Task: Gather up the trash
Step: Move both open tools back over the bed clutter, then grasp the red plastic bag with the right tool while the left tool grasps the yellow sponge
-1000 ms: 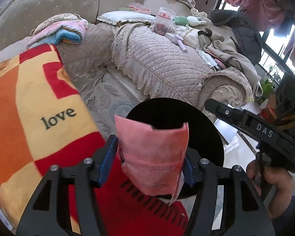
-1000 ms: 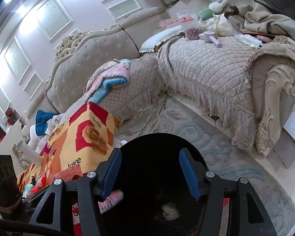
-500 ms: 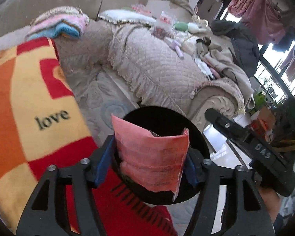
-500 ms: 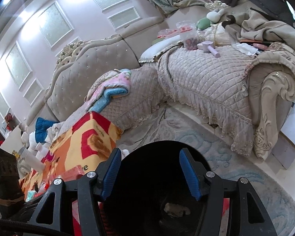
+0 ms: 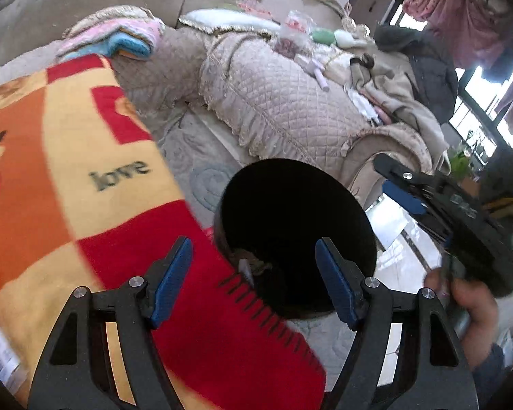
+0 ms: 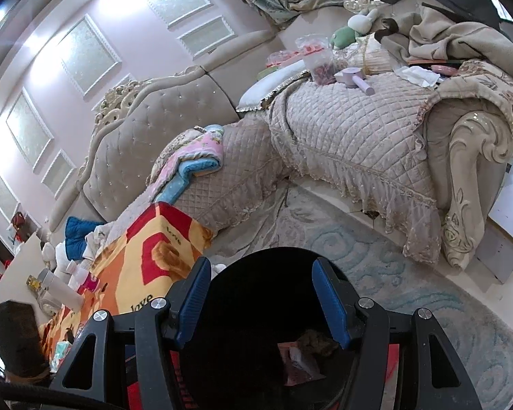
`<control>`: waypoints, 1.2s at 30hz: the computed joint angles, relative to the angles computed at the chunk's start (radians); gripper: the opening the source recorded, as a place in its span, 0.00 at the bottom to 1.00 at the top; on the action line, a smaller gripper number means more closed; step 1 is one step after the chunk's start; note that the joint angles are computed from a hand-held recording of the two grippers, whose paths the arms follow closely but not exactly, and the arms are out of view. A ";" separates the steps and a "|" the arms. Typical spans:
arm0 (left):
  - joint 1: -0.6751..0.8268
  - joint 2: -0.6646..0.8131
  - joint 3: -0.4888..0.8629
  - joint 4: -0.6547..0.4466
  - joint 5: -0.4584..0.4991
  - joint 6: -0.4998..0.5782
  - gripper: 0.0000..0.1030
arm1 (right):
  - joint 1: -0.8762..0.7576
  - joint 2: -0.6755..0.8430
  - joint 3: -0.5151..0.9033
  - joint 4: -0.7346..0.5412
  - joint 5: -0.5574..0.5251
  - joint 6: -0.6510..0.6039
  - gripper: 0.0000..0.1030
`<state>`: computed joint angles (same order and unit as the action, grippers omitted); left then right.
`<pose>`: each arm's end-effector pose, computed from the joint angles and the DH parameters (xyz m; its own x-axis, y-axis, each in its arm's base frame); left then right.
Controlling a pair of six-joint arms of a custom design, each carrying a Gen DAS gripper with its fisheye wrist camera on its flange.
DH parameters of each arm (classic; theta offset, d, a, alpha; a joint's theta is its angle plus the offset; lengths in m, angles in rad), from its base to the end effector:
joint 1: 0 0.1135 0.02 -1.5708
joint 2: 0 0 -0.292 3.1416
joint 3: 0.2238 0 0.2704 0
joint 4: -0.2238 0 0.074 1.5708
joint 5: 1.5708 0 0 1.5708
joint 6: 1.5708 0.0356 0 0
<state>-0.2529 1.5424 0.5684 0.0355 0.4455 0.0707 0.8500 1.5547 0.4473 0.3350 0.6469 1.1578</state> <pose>0.2597 -0.0830 0.1354 -0.7457 0.2586 -0.6141 0.5264 0.7937 -0.3050 0.1878 0.1813 0.1250 -0.4730 0.5690 -0.6727 0.2956 0.8217 0.4872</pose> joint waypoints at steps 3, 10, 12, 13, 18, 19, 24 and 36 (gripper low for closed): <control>0.115 -0.123 -0.065 -0.044 0.029 0.059 0.71 | 0.023 0.015 0.035 -0.009 0.012 -0.021 0.58; 0.571 -0.247 -0.128 -0.207 0.193 0.306 0.71 | 0.115 0.114 0.180 0.002 -0.001 -0.108 0.61; 0.738 -0.243 -0.126 -0.263 0.247 0.408 0.71 | 0.145 0.158 0.231 0.028 -0.015 -0.159 0.68; 0.843 -0.223 -0.116 -0.294 0.272 0.479 0.71 | 0.164 0.193 0.276 0.049 -0.033 -0.206 0.68; 1.197 -0.121 -0.063 -0.286 0.318 0.678 0.71 | 0.213 0.366 0.480 0.106 -0.164 -0.341 0.71; 1.253 -0.086 -0.036 -0.274 0.327 0.692 0.71 | 0.219 0.412 0.536 0.114 -0.203 -0.356 0.72; 1.390 0.092 0.119 -0.205 0.342 0.678 0.71 | 0.241 0.598 0.782 0.074 -0.304 -0.404 0.74; 1.360 0.406 0.400 -0.186 0.314 0.610 0.71 | 0.227 0.897 1.231 -0.147 -0.462 -0.373 0.75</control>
<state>1.1073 1.9482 0.9687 -0.1506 0.7593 0.6805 1.0770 2.4519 1.6786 0.1876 0.1846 0.7845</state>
